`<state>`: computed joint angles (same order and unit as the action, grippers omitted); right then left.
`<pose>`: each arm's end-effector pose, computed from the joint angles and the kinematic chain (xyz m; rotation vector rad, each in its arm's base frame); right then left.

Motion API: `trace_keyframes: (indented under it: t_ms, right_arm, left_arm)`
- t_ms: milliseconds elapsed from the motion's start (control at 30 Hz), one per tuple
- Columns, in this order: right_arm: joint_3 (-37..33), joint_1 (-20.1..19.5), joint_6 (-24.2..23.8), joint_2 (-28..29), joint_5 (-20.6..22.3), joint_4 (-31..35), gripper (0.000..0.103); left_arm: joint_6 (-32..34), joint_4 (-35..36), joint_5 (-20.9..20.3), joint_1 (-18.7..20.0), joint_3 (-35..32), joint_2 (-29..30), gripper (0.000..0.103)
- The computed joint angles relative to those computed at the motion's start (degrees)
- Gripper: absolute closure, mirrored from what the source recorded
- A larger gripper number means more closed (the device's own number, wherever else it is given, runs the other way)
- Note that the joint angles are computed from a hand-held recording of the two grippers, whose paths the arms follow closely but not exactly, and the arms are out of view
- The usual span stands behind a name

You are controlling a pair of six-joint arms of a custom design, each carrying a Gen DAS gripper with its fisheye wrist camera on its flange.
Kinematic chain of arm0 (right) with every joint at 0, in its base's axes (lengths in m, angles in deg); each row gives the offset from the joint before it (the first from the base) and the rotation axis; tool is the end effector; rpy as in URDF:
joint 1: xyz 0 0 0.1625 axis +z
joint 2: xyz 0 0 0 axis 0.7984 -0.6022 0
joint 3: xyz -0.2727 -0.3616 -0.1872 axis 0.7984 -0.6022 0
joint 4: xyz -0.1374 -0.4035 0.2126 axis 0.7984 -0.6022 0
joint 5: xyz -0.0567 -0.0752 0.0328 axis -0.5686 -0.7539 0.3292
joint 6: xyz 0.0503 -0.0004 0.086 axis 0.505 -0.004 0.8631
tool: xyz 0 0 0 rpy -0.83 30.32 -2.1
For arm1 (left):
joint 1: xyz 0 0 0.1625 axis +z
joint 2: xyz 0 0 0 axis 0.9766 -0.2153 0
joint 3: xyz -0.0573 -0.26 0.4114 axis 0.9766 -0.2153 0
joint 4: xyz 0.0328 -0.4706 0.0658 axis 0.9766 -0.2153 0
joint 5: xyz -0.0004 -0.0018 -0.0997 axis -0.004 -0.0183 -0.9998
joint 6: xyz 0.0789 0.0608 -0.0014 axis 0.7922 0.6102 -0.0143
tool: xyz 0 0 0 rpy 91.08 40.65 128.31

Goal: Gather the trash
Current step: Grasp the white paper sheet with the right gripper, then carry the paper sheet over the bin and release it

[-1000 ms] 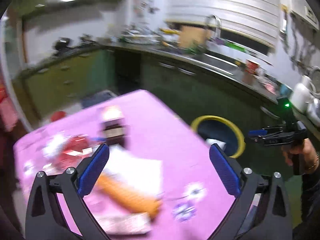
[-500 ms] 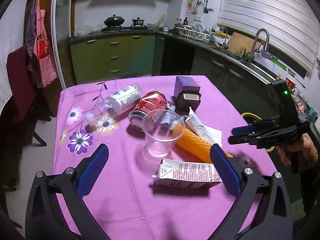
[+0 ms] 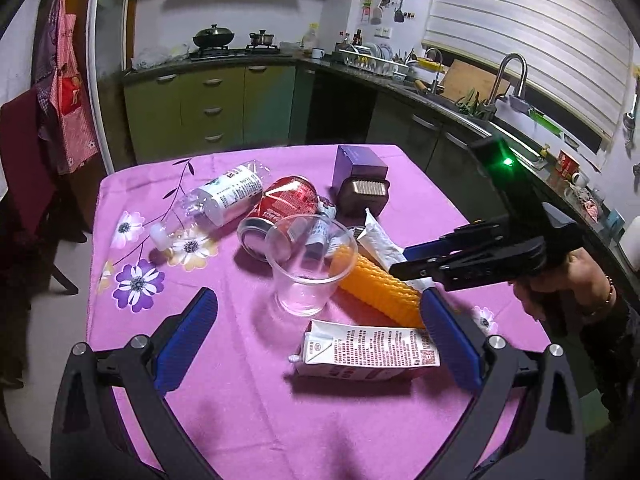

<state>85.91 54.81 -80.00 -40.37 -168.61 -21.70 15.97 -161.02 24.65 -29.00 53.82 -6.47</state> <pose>0.4097 -0.9116 0.0682 1.4475 -2.5566 -0.1804 -0.2836 -0.6588 0.3159 0.0311 2.1679 -1.1301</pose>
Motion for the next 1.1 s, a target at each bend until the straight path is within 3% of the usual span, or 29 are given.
trace_keyframes:
  t_ms: [33,67,200,467,667,867,1100]
  right_arm:
    - [-0.69,-0.01,0.54,0.48,-0.46,0.36,0.081]
    - [-1.47,-0.04,1.05,1.02,-0.84,0.17,0.097]
    - [-0.69,-0.37,1.80,0.11,-0.07,-1.99,0.100]
    - [6.29,-0.91,1.49,-7.18,2.44,-8.29,0.100]
    - [7.78,-2.97,5.07,-11.68,0.25,-14.72,0.100]
    - [2.21,-6.39,10.05,-10.92,-7.01,-18.16,0.100]
    - [-15.96,-10.41,13.77,-0.29,-14.57,-10.76,0.100]
  left_arm:
    - [-0.24,0.12,-0.05,0.10,0.06,-0.10,0.007]
    - [-0.34,0.15,-0.09,0.19,0.14,-0.22,0.007]
    - [-1.10,0.65,-0.20,0.44,0.52,-0.56,0.007]
    - [1.20,-1.46,-1.27,0.25,0.64,-0.17,0.007]
    - [2.90,-2.89,-2.12,-0.08,0.54,0.37,0.007]
    - [2.79,-2.12,-2.91,0.09,-0.17,1.15,0.007]
    - [3.57,-0.88,-2.27,-0.31,-1.52,2.28,0.007]
